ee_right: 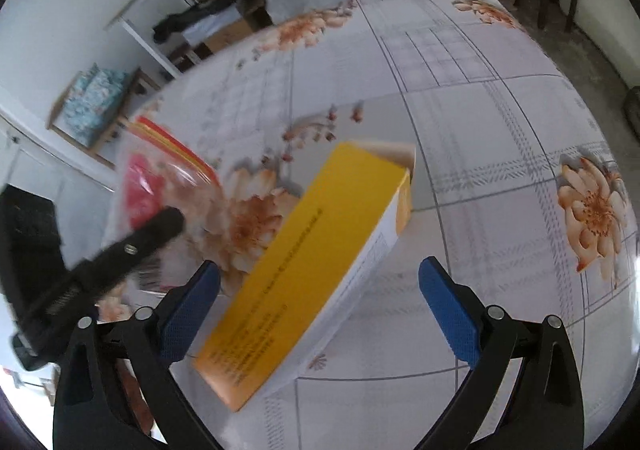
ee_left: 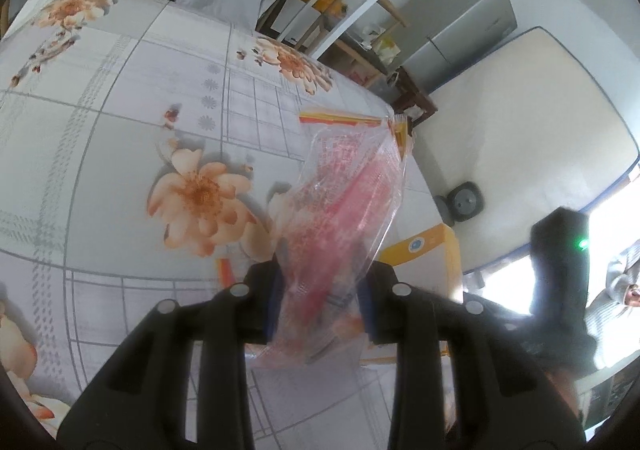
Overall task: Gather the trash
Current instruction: 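Grasp the white-and-orange box with the right tool while the left tool holds the bag, then carry the zip bag and white-and-orange box toward the blue basket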
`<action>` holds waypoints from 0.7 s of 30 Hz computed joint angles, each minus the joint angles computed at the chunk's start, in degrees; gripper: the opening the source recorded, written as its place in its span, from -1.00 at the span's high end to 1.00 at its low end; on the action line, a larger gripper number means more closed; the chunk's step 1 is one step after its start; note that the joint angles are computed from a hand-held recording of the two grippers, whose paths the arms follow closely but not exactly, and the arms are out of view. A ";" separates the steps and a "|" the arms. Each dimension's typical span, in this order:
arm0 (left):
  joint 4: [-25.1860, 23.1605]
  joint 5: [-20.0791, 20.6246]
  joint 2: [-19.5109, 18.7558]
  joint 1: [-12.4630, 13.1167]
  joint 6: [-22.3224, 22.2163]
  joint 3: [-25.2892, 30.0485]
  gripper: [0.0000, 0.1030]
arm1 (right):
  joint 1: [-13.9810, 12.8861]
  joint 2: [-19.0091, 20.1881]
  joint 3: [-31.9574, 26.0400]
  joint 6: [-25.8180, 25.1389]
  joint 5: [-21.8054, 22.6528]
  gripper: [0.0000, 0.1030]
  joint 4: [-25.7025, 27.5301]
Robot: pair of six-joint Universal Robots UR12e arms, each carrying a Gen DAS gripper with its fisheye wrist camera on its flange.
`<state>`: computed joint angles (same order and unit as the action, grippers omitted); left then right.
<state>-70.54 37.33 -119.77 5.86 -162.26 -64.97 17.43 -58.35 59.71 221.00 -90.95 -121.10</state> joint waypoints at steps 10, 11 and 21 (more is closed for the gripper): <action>-2.92 0.10 -0.78 -0.44 3.06 1.21 0.40 | 0.71 -1.07 2.52 -0.76 -1.93 0.43 -0.54; -2.83 0.25 -0.79 -0.47 3.11 1.20 0.40 | 0.74 -1.39 3.10 -1.30 -2.01 0.43 -1.28; 3.60 3.15 -0.02 -0.95 1.47 -0.21 0.40 | -0.15 -3.38 5.31 -7.74 -6.13 0.44 -6.79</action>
<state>-66.94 40.48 -119.79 4.91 -160.79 -65.17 17.28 -61.74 65.02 213.26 -97.08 -127.89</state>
